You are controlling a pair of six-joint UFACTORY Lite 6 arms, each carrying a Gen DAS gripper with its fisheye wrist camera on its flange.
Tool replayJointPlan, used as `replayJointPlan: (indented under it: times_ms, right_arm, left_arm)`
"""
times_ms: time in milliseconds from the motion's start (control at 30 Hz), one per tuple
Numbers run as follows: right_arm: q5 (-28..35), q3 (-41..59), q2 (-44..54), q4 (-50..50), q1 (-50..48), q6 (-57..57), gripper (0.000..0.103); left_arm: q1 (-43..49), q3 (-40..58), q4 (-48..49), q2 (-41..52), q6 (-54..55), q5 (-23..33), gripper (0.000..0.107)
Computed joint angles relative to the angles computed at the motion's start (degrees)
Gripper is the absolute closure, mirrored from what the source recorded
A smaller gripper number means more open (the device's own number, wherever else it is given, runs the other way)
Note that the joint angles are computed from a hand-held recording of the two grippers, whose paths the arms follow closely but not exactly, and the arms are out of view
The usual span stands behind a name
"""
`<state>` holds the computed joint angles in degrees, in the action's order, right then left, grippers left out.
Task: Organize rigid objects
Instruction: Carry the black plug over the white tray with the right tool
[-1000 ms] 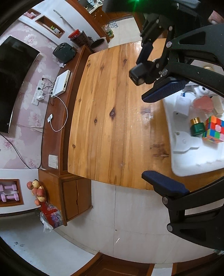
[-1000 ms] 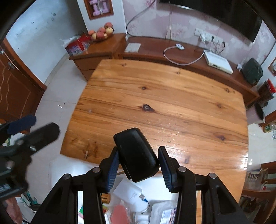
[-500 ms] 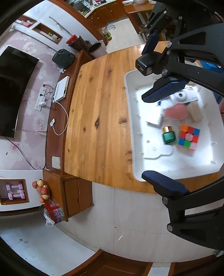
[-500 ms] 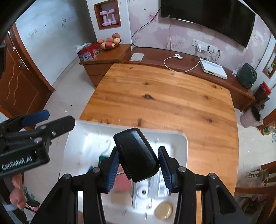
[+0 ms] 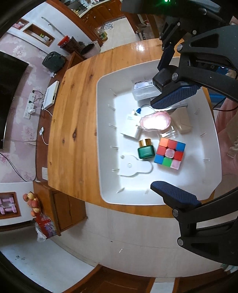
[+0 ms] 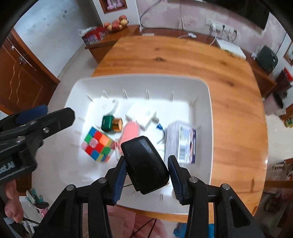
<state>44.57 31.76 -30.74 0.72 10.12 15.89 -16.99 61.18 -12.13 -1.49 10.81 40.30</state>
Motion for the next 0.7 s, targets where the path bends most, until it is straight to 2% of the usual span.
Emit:
replayJointPlan:
  times_ms: [233,700]
  right_arm:
    - [-2.90,-4.27,0.61,-0.96,0.28,0.80,0.058]
    - [-3.97,-3.50,3.69,-0.82,0.26,0.31,0.055]
  left_arm:
    - [-1.48,-4.76,1.38,-1.73,-2.17,-2.78,0.024]
    - [-2.12,-5.44,0.99,-2.22,-1.44,-2.02,0.024]
